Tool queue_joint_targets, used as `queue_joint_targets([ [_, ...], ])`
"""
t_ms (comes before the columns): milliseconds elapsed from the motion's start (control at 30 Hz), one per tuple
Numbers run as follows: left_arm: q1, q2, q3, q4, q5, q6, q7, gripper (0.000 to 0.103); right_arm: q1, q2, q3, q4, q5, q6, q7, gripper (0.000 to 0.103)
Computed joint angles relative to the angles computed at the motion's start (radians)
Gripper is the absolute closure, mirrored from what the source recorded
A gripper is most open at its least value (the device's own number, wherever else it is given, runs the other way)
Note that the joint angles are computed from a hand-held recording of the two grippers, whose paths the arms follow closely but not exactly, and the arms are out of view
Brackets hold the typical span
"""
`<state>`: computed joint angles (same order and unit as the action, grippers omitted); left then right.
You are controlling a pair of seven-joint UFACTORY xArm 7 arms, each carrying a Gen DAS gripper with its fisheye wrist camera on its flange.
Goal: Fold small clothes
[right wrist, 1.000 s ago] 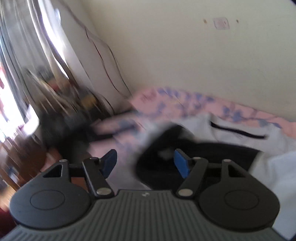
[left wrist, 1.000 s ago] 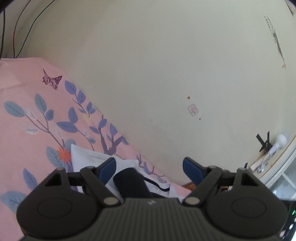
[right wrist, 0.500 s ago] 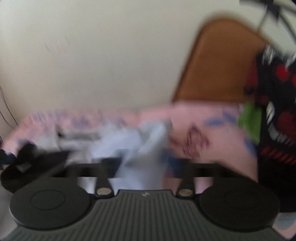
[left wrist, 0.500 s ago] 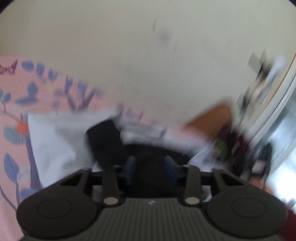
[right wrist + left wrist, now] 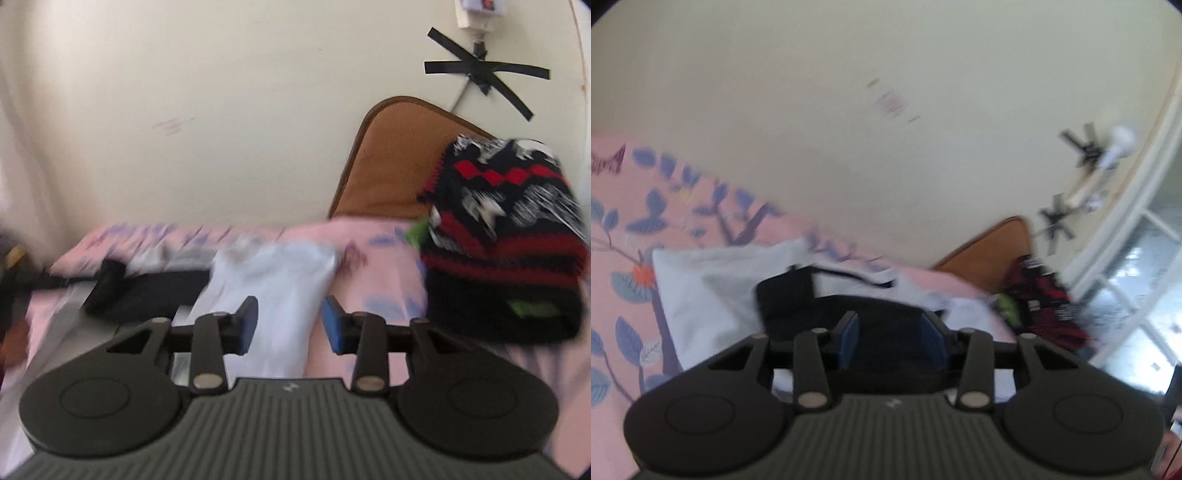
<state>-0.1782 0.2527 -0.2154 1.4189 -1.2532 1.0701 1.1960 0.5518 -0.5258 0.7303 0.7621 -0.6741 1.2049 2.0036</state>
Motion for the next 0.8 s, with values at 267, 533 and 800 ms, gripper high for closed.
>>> queue_joint_targets([
  [267, 0.104, -0.363, 0.178, -0.354, 0.108, 0.257, 0.131, 0.055, 0.086, 0.191, 0.271, 0.133, 0.065, 0.132, 0.377, 0.06],
  [533, 0.235, -0.583, 0.386, -0.589, 0.296, 0.381, 0.113, 0.047, 0.273, 0.101, 0.218, 0.026, -0.038, -0.092, 0.531, 0.059],
  [800, 0.271, -0.655, 0.415, -0.737, 0.414, 0.366, 0.238, 0.038, 0.366, -0.006, 0.136, -0.111, 0.155, -0.355, 0.422, 0.042],
])
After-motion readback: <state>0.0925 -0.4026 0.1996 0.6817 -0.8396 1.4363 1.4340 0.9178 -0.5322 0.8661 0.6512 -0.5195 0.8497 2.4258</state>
